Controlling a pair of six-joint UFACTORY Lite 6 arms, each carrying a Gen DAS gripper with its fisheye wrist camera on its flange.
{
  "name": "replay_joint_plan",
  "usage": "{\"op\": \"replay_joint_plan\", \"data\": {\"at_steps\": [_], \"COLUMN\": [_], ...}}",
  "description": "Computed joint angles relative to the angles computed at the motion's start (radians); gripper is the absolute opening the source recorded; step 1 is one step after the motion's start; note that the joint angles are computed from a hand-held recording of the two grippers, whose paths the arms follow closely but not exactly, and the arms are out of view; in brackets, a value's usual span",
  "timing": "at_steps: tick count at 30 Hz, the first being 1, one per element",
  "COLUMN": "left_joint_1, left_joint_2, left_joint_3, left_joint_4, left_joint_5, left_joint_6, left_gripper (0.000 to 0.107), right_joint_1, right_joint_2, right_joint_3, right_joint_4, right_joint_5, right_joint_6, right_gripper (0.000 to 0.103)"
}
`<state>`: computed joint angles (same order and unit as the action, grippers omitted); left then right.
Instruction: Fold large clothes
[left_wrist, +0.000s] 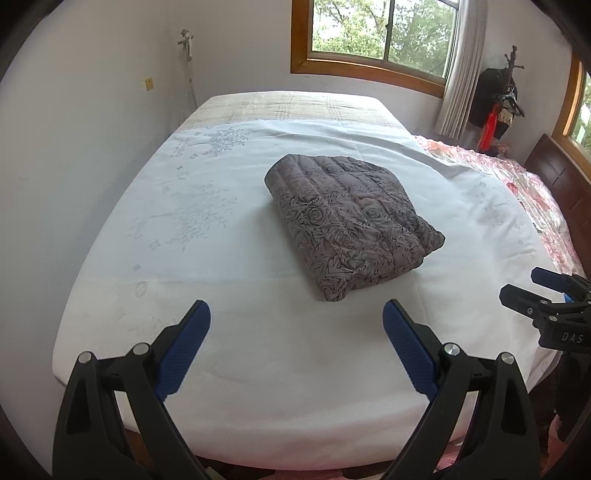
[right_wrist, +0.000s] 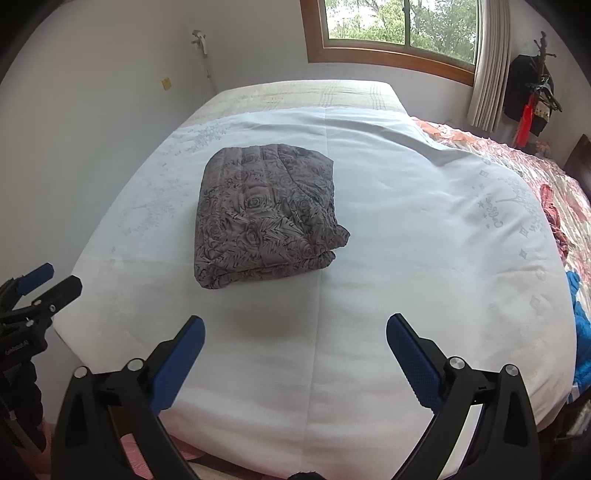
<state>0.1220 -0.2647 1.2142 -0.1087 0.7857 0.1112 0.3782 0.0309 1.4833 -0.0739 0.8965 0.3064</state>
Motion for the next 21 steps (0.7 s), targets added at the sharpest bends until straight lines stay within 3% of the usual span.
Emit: {"op": "replay_joint_plan", "data": {"at_steps": [21], "left_joint_1": [-0.032], "left_joint_2": [-0.033], "left_joint_3": [-0.037], "left_joint_4": [0.085], "left_joint_5": [0.005], "left_joint_6": [-0.087], "left_gripper": [0.094], "right_joint_1": [-0.004], "right_joint_2": [-0.033], "right_joint_3": [-0.014], "right_joint_4": [0.013], "right_joint_5": [0.014], "right_joint_6": [-0.028], "right_gripper": [0.099]}}
